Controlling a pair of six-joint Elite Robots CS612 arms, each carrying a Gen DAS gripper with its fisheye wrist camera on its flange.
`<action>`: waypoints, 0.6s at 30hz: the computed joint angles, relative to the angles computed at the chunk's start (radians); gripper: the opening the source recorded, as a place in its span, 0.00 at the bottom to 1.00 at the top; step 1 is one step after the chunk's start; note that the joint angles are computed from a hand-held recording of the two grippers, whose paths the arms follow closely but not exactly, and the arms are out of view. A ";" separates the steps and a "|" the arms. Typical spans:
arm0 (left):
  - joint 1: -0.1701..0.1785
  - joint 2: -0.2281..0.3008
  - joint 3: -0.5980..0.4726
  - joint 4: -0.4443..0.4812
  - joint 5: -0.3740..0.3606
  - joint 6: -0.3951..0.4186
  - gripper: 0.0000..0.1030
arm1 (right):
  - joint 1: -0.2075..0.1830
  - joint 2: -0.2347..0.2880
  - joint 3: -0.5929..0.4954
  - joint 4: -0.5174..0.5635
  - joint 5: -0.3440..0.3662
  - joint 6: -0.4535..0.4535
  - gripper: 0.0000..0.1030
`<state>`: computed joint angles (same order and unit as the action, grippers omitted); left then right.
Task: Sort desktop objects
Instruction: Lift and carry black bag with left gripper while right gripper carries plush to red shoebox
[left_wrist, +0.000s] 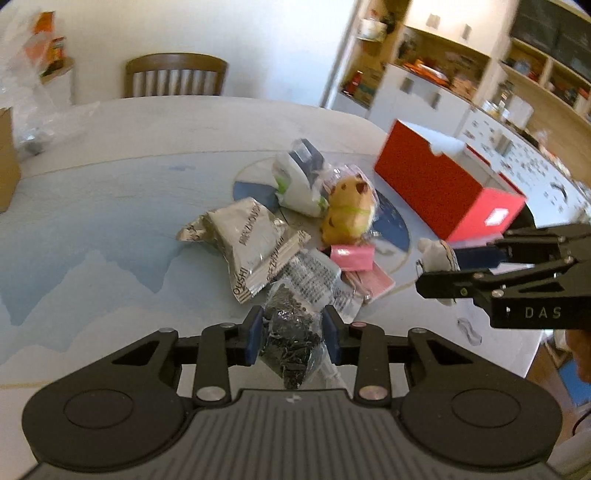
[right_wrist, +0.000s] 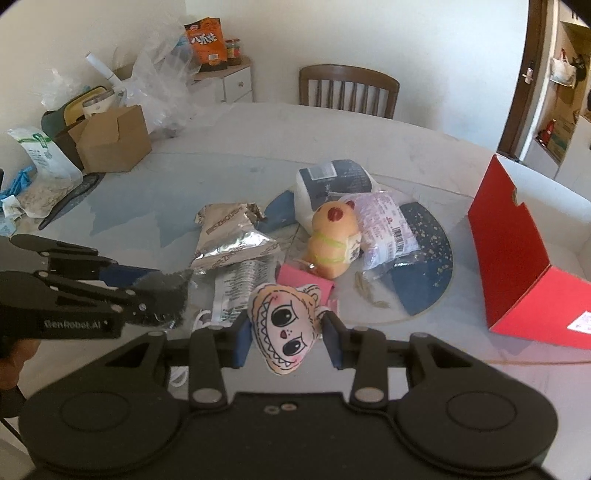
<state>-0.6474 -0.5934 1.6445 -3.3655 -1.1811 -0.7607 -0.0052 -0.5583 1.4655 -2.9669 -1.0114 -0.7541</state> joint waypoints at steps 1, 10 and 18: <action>-0.003 -0.003 0.000 0.001 0.012 -0.022 0.32 | -0.004 0.001 -0.008 0.010 0.009 -0.012 0.39; -0.026 -0.014 -0.051 0.060 0.101 -0.086 0.32 | -0.040 0.011 -0.076 0.083 0.087 -0.053 0.39; -0.039 0.004 -0.148 0.112 0.151 -0.049 0.32 | -0.073 0.026 -0.135 0.109 0.153 -0.037 0.39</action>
